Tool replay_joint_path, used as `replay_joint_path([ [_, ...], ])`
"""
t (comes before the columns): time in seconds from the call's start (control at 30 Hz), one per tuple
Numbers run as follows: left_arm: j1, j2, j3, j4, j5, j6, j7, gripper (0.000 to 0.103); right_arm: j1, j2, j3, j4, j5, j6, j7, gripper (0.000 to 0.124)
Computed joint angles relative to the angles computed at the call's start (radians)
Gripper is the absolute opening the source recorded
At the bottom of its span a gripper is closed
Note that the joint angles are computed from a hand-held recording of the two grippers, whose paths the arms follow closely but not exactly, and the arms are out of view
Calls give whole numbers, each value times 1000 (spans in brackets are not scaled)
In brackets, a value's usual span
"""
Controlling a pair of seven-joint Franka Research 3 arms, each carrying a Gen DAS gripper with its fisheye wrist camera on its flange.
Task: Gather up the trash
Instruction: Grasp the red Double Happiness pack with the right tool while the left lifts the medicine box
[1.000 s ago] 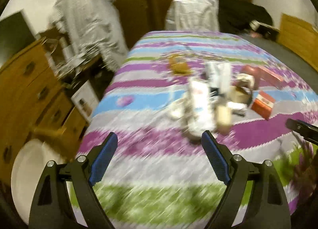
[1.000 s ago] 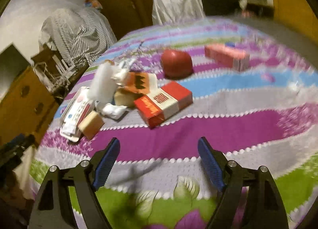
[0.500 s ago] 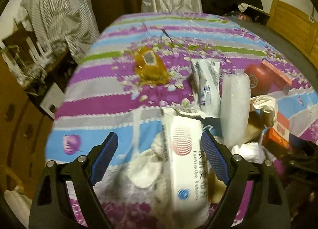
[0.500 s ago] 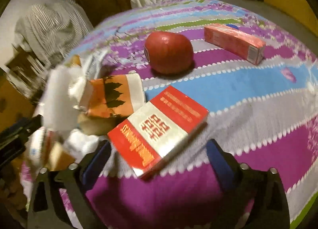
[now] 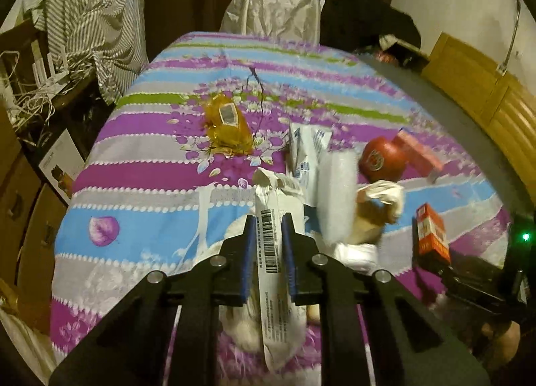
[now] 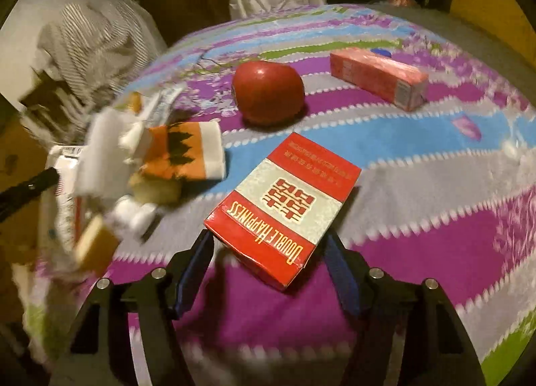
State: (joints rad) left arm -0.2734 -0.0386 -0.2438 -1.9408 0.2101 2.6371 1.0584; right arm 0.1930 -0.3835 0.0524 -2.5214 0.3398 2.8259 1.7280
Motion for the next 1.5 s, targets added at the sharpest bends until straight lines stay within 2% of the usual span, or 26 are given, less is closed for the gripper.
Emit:
replay_joint_path([
  [0.03, -2, -40, 2, -38, -25, 14, 13, 14, 52, -49, -52, -34, 36, -8, -66, 68],
  [0.07, -5, -66, 6, -63, -48, 20, 31, 14, 70, -97, -73, -59, 24, -40, -100, 68],
  [0.2, -40, -209, 40, -189, -187, 31, 115, 14, 56, -251, -56, -143, 37, -131, -214, 68],
  [0.27, -86, -285, 83, -253, -299, 26, 176, 14, 72, -329, -61, -180, 46, -181, -255, 67],
  [0.33, -105, -352, 99, -298, -351, -13, 190, 14, 95, -382, -68, -195, 64, -225, -296, 67],
  [0.43, -138, -444, 129, -370, -419, -27, 208, 14, 98, -428, -40, -197, 62, -269, -326, 67],
  [0.5, -127, -469, 118, -390, -415, -46, 180, 14, 85, -425, -12, -191, 45, -269, -332, 67],
  [0.57, -58, -461, 46, -385, -311, -78, 84, 15, 51, -393, 33, -179, -1, -263, -314, 67],
  [0.63, -41, -423, 17, -368, -253, -74, 28, 34, 54, -363, 36, -166, -18, -276, -315, 66],
  [0.67, -32, -408, 7, -366, -223, -57, 0, 65, 69, -346, 25, -158, -17, -288, -331, 60],
  [0.7, 3, -391, -24, -362, -164, -38, -64, 81, 75, -329, 17, -151, -17, -292, -342, 54],
  [0.73, 38, -379, -53, -361, -102, -11, -135, 81, 66, -320, 28, -152, -28, -282, -338, 54],
  [0.83, 45, -301, -47, -321, -42, 36, -217, 81, 63, -301, 34, -158, -36, -259, -330, 56],
  [0.87, 47, -266, -43, -305, -33, 57, -250, 82, 68, -304, 29, -159, -22, -255, -317, 58],
  [0.9, 32, -242, -24, -294, -44, 64, -241, 82, 66, -301, 34, -158, -19, -249, -301, 65],
  [0.93, 20, -203, -10, -272, -62, 54, -239, 82, 48, -310, 58, -163, -31, -235, -265, 76],
  [0.97, 12, -179, 2, -261, -86, 47, -242, 82, 16, -328, 100, -174, -60, -215, -207, 80],
  [1.0, -12, -155, 31, -257, -166, 53, -214, 82, 3, -342, 120, -183, -75, -201, -166, 85],
  [1.07, -60, -135, 82, -274, -370, 79, -122, 82, 11, -354, 118, -192, -73, -191, -111, 88],
  [1.1, -65, -129, 87, -282, -423, 97, -104, 82, -1, -364, 136, -198, -68, -188, -45, 89],
  [1.17, -43, -129, 63, -296, -389, 136, -140, 77, -23, -371, 160, -206, -63, -177, 83, 89],
  [1.2, -35, -132, 53, -300, -368, 140, -156, 69, -49, -368, 191, -204, -73, -173, 166, 89],
  [1.27, -28, -135, 43, -313, -344, 163, -185, 61, -83, -358, 241, -199, -124, -148, 252, 89],
  [1.37, -11, -145, 21, -340, -272, 202, -256, 59, -168, -306, 344, -167, -208, -136, 416, 89],
  [1.47, 21, -146, -12, -339, -137, 204, -350, 58, -211, -289, 394, -161, -302, -123, 489, 88],
  [1.5, 22, -143, -16, -342, -108, 212, -370, 56, -226, -304, 407, -172, -332, -117, 516, 79],
])
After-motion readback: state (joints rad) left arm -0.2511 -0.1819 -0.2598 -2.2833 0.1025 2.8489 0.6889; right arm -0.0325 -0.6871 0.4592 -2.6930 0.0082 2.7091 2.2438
